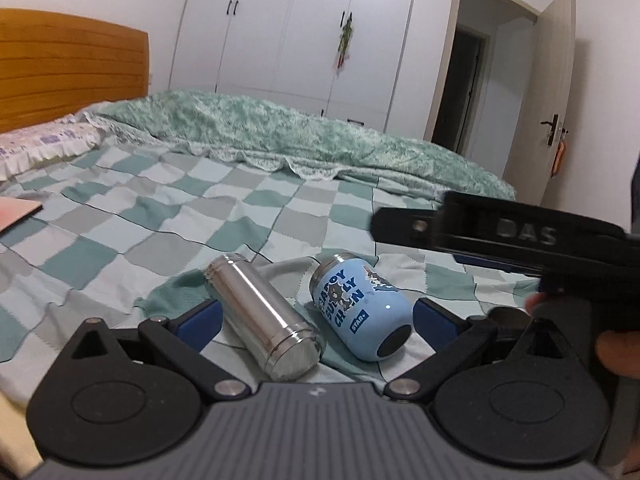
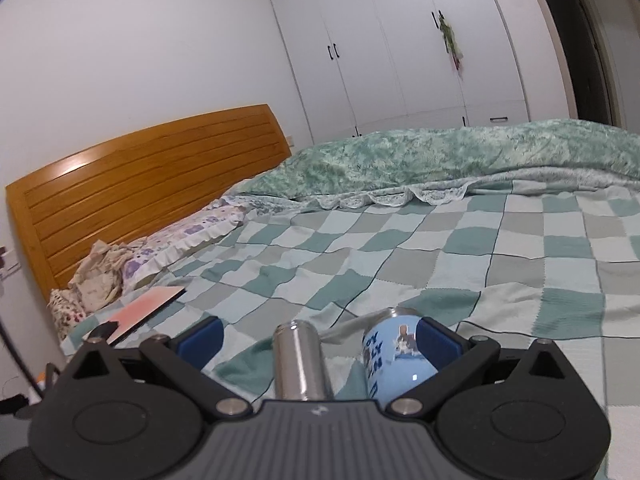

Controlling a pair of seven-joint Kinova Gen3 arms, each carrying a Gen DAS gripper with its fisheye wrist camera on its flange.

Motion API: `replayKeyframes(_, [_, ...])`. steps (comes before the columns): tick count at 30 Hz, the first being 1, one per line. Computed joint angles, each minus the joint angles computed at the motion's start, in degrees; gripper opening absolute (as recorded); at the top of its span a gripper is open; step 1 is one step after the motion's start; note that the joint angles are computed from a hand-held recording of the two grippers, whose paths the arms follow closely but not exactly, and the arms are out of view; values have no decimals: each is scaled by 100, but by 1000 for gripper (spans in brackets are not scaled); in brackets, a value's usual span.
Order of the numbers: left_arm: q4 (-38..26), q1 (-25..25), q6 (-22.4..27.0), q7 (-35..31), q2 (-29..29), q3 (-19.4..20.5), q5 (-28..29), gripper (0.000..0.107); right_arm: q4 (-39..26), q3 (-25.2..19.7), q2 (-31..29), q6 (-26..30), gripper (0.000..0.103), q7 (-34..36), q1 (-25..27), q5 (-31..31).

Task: Flip cup upright
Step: 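Move the left tool down to the blue cup and close around it, then rotate the left tool to tip the blue cup upright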

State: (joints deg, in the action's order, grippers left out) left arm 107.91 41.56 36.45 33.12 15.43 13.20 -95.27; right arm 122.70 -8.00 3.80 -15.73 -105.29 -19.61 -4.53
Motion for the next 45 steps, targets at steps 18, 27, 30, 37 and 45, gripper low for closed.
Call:
replayKeyframes(18, [-3275, -1905, -400, -3970, 2299, 1881, 2787, 103, -1615, -2204, 1217, 1542, 103, -82, 3014, 1383])
replayKeyframes(27, [-5299, -1607, 1177, -6026, 3246, 1988, 4519, 98, -2574, -3676, 1988, 2830, 102, 675, 4291, 1098])
replayKeyframes(30, [-5721, -1924, 1314, -6635, 3566, 2428, 5151, 90, -3100, -3507, 2225, 3529, 102, 846, 4154, 845])
replayKeyframes(37, [-4617, -1519, -77, -7263, 2952, 1216, 5652, 89, -4488, -3644, 3390, 5160, 102, 1745, 4112, -95])
replayKeyframes(45, [-4409, -659, -702, -8437, 2695, -400, 7131, 89, -4909, -3576, 3900, 5936, 82, 2253, 4169, -1301])
